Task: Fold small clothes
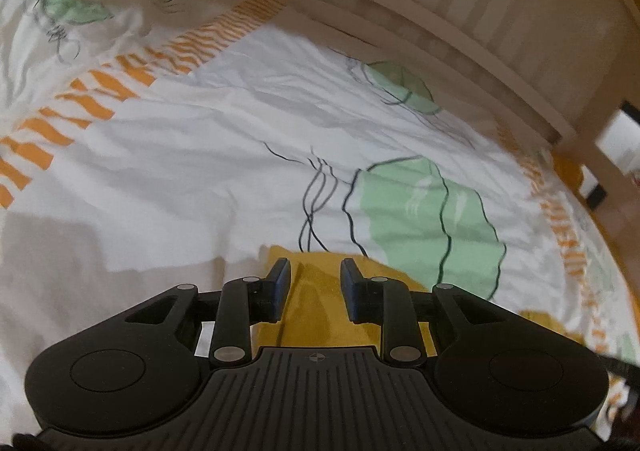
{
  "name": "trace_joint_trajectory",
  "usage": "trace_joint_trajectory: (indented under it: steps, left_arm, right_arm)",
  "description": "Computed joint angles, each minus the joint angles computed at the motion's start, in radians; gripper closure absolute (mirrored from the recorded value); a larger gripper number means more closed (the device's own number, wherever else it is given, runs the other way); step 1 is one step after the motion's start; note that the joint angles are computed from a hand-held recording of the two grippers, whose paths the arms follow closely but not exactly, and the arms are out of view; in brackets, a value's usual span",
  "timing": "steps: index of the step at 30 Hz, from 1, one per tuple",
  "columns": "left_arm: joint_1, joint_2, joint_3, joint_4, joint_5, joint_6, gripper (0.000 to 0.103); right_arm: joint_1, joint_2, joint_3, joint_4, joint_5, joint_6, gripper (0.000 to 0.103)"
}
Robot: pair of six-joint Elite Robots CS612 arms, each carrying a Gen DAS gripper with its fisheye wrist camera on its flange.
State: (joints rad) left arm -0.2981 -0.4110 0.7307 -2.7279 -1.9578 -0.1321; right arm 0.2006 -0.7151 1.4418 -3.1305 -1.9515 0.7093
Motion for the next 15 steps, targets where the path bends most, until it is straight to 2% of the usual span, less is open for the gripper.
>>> trace_joint_trajectory:
  steps: [3,7,15]
  left_arm:
    - [-0.007,-0.003,0.0,0.046,0.013,0.065,0.074]
    - [-0.007,0.024,-0.055,0.146,-0.001,0.087,0.074]
    - [-0.017,0.033,-0.055,0.133,0.035,0.206,0.074]
  right_arm:
    - [-0.001,0.0,-0.001,0.002,0.005,0.002,0.091]
    - [-0.001,-0.001,0.001,-0.002,0.008,0.0,0.091]
    - [-0.001,0.006,-0.006,0.003,0.01,0.0,0.089]
